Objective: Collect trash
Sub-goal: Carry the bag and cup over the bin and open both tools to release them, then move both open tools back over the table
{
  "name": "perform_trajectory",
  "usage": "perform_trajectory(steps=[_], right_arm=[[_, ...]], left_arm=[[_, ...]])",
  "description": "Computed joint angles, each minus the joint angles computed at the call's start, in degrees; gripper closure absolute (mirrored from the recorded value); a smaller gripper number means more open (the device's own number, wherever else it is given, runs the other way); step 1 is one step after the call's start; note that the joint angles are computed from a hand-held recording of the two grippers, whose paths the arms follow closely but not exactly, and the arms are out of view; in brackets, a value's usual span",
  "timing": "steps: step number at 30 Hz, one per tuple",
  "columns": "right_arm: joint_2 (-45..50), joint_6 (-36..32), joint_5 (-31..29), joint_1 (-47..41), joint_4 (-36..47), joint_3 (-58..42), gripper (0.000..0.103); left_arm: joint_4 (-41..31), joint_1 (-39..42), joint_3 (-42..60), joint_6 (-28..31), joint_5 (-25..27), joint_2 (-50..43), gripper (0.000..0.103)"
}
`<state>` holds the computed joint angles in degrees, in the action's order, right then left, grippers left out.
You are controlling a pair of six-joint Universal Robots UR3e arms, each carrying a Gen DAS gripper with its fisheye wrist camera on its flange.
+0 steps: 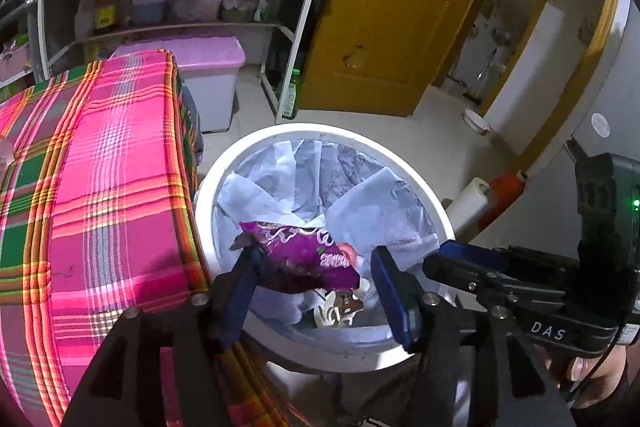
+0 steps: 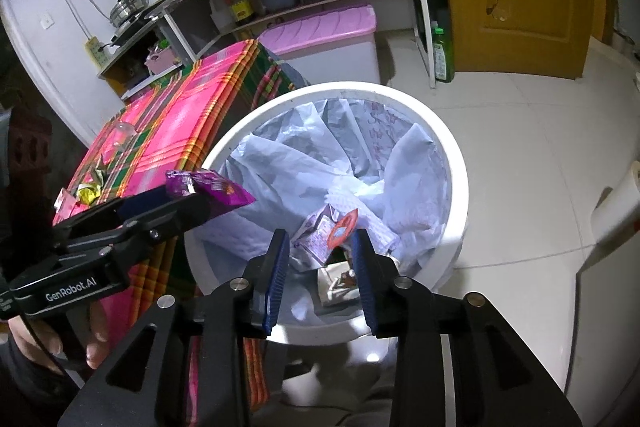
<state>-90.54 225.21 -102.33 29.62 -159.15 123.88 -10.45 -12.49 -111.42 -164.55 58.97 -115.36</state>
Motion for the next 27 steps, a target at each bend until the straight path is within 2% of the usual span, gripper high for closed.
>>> perform_trajectory(steps=[9, 27], right_arm=[[-0.9, 1.1, -2.1, 2.0, 2.3, -1.6, 0.069], [0.5, 1.0, -4.9, 6.1, 4.9, -7.3, 0.069]], left_arm=[[1.0, 0.9, -2.6, 1.1, -1.2, 2.1, 0.036], [2.9, 8.9, -13.6, 4.6, -9.4, 12.3, 0.036]])
